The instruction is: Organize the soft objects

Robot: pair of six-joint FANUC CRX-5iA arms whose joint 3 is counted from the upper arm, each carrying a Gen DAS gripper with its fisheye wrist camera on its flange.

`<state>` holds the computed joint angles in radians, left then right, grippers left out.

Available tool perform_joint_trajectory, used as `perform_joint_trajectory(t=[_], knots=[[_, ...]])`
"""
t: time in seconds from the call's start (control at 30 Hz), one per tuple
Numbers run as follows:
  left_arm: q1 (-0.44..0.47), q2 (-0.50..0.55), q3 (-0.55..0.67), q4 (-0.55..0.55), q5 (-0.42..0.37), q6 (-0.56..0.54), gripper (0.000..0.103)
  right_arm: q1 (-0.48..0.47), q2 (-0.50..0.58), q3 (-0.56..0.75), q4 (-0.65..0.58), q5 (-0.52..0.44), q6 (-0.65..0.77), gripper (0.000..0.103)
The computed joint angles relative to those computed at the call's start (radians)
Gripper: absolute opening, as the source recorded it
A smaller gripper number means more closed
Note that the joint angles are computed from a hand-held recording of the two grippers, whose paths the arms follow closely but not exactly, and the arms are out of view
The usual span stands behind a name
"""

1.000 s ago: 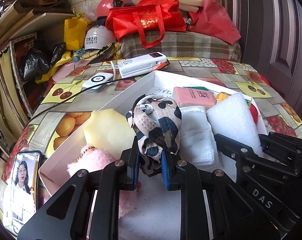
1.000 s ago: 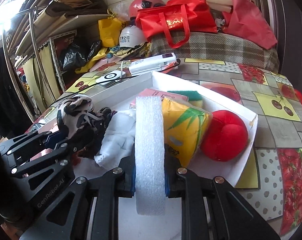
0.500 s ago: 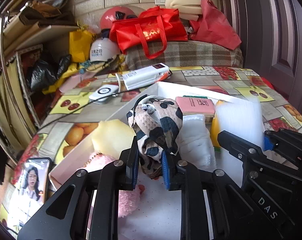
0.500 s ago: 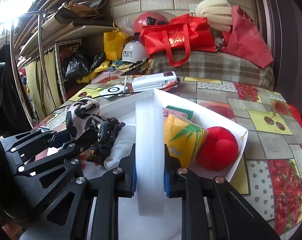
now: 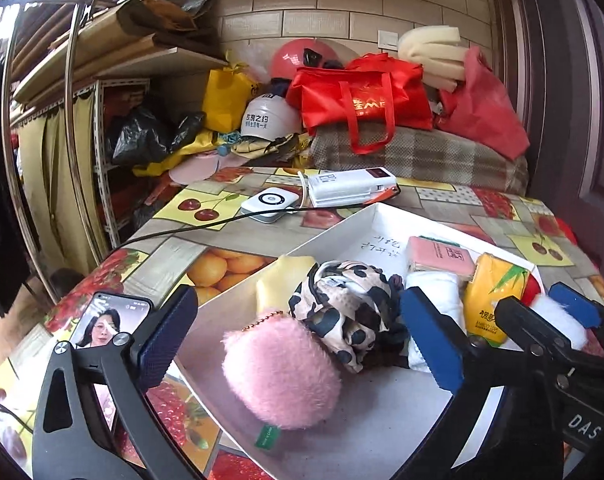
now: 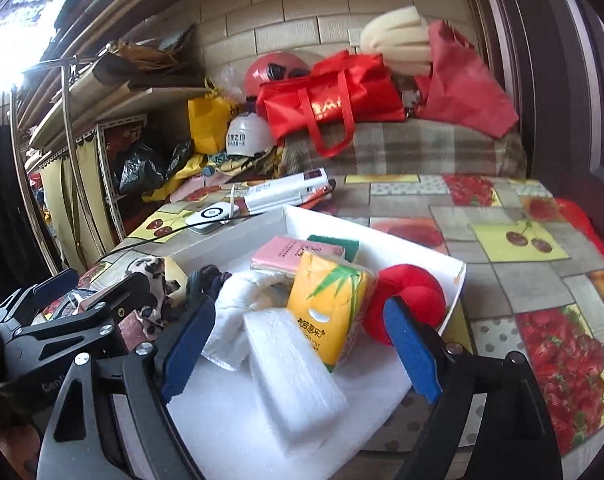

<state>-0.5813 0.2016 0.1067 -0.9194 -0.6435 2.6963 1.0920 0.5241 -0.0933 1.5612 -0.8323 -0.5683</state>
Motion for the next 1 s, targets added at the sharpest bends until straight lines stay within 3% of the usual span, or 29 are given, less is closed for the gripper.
perform_joint_trajectory(t=[0.1,0.63,1.0], knots=[[0.003,-0.005,-0.006,0.002,0.005,0.011,0.103,0.001,0.002,-0.001,0.017,-0.008,-0.001,0.103],[-0.044,-0.026,-0.025,-0.108,-0.026,0.119,0.103,0.003,-0.005,-0.054,0.204,-0.097,-0.103,0.103],[-0.061,-0.061,-0.066,-0.128,-0.006,0.16,0.103,0.03,-0.017,-0.084,0.208,-0.156,-0.1,0.103]])
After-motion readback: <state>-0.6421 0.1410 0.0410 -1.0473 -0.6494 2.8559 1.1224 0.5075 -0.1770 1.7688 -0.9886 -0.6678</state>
